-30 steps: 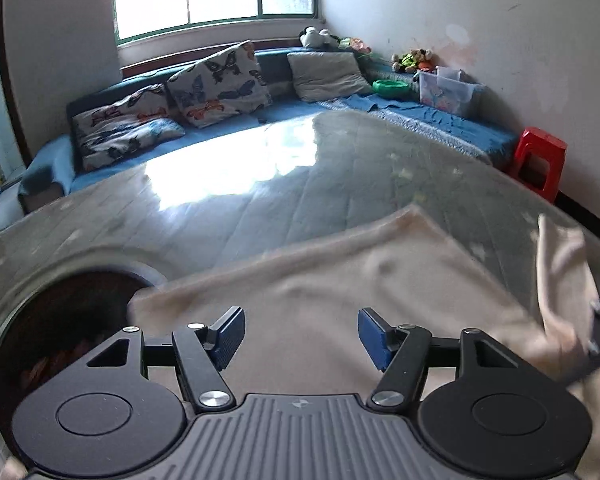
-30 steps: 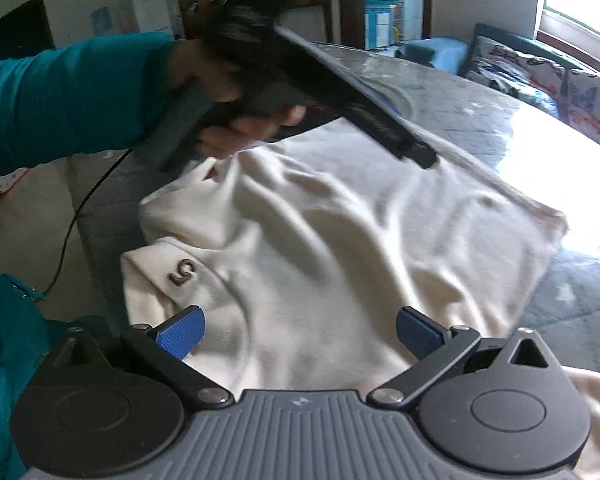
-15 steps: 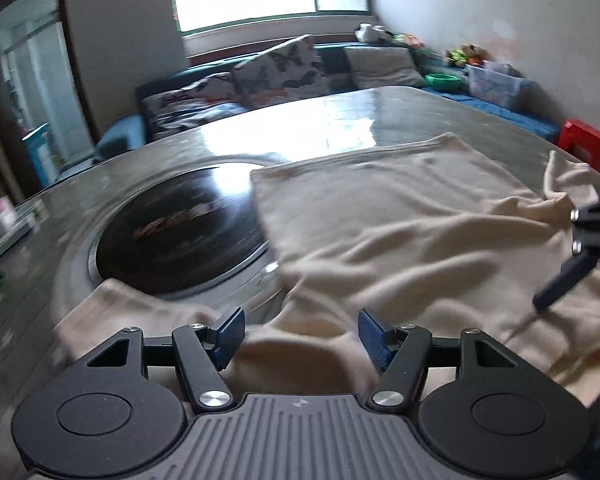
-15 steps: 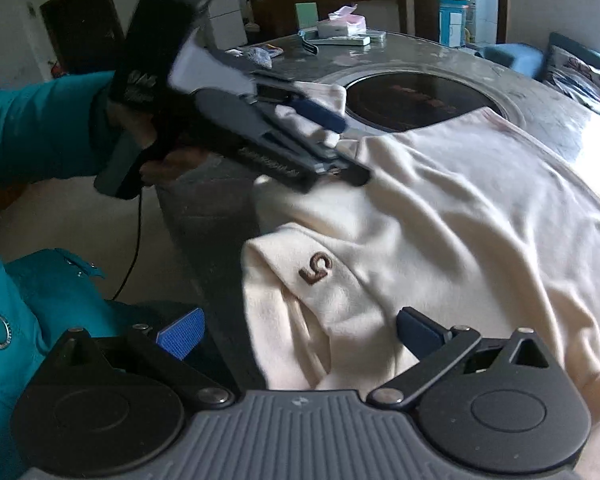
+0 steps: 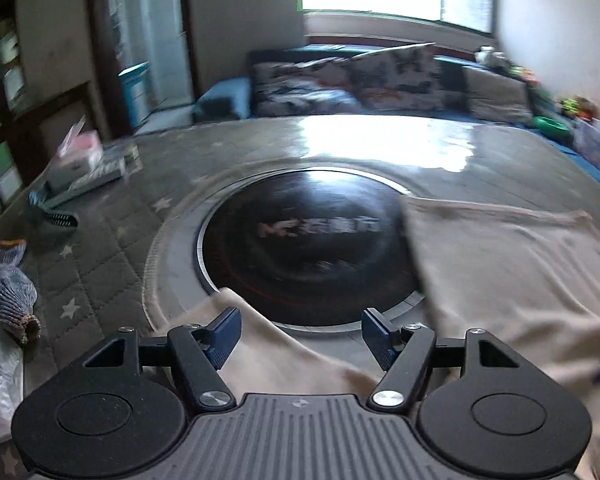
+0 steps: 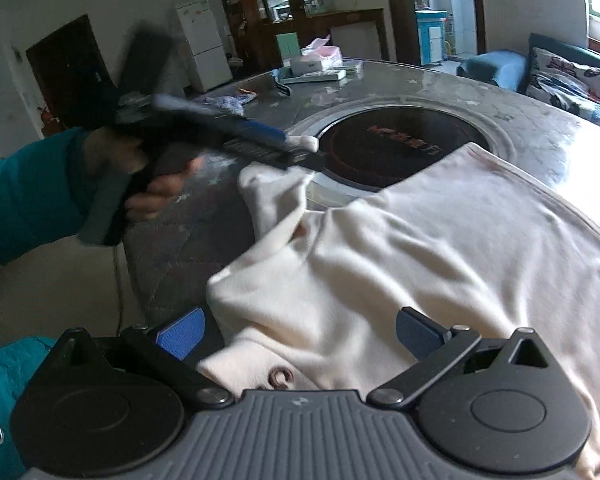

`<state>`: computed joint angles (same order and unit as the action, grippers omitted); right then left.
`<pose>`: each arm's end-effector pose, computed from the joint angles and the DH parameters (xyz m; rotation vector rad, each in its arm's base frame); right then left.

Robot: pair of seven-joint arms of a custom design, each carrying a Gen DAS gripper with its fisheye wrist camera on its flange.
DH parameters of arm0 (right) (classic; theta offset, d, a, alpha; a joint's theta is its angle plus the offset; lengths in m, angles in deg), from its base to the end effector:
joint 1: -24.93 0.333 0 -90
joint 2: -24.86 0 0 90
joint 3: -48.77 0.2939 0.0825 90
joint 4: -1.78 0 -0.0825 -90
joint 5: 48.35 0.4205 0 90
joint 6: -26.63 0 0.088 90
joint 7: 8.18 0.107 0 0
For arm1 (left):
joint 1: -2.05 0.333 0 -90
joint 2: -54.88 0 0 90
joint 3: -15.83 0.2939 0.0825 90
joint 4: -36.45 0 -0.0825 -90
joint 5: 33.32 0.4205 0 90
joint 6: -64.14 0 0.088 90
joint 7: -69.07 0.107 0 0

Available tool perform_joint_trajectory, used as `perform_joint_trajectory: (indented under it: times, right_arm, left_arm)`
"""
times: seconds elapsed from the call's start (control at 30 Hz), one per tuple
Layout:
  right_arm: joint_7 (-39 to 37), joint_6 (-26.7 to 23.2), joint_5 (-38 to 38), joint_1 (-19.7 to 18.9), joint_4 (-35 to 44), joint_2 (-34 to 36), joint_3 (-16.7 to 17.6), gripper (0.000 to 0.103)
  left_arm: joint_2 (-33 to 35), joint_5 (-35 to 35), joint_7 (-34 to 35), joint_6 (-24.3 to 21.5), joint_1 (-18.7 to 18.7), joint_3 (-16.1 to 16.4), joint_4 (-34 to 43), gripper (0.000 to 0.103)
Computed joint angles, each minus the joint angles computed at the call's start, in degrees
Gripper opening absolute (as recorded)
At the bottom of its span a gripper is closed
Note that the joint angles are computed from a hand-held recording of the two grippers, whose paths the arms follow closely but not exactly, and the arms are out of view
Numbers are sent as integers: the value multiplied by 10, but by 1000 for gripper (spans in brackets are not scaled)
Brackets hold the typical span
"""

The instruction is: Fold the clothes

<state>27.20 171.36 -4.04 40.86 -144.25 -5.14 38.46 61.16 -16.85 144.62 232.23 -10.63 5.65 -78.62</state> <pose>0.4656 0.0384 0.4598 -2.0274 1.1847 -0.2111 0.5957 -0.2675 0.4578 -1.3910 2.0829 -0.8765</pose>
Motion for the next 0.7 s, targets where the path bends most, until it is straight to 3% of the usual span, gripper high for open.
perform_joint_trajectory:
  times: [0.13,0.27,0.43,0.5,0.7]
  right_arm:
    - [-8,2,0,3,2,7,3,103]
    - [-8,-2,5,2,5,14,2,103]
    - [-5,-3,7,-3,5,17,4,103]
    - [-3,-3,6,-4,4,15,6,103]
    - [6,6,-7,-4,-3,5,13,103]
  left_arm:
    - [46,76,-98,-60,-20,28,63,68]
    - [51,145,-151,-58,-30,44,66,67]
    - [38,215,-216,-31,-28,56,45,36]
    - [33,201,-213,-23,-16,49,37,22]
    - [-2,163,-209,15,12,43,-5,7]
